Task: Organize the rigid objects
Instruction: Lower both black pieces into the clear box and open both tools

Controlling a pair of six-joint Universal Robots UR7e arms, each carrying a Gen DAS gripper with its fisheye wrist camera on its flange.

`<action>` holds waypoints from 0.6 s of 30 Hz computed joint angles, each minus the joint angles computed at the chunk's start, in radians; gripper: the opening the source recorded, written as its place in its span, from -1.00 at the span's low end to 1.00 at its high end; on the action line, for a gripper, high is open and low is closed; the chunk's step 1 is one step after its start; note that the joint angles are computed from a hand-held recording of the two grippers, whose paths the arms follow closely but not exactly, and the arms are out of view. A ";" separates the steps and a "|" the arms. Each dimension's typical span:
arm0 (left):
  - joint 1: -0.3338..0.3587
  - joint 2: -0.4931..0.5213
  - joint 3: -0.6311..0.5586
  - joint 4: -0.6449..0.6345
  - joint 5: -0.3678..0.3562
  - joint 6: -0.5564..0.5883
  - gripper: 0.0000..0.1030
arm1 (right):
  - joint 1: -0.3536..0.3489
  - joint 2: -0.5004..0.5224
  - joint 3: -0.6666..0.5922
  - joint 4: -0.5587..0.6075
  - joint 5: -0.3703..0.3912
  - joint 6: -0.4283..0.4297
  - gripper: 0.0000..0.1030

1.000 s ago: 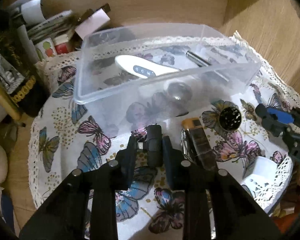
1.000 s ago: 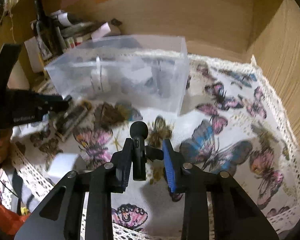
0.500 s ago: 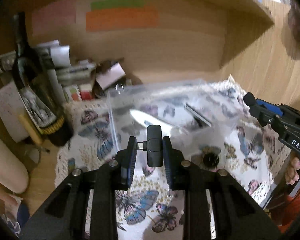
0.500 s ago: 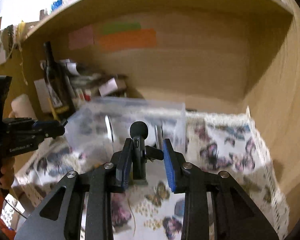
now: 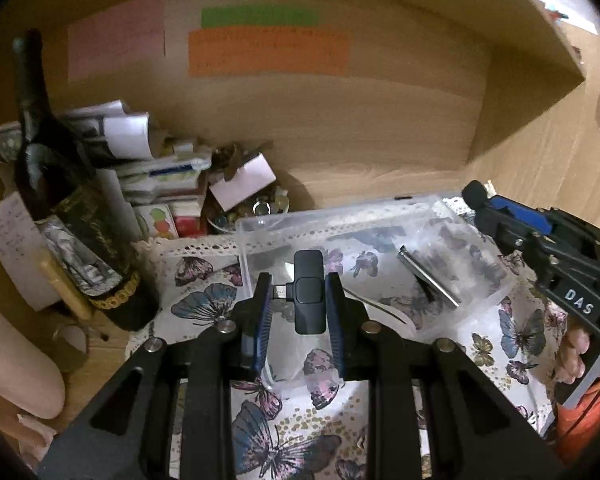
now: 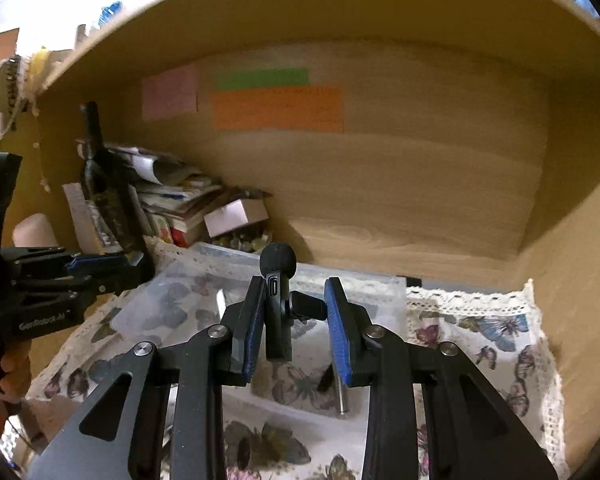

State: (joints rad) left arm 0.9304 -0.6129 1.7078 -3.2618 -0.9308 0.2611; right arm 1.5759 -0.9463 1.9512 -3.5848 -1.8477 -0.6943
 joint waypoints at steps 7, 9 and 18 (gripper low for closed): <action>0.025 0.049 -0.088 0.129 -0.007 -0.031 -0.51 | -0.034 0.042 -0.073 0.125 -0.039 0.047 -0.47; 0.034 0.063 -0.109 0.166 -0.006 -0.039 -0.51 | -0.040 0.049 -0.085 0.148 -0.052 0.058 -0.47; 0.040 0.087 -0.128 0.179 -0.004 -0.019 -0.51 | -0.041 0.080 -0.133 0.230 -0.097 0.078 -0.47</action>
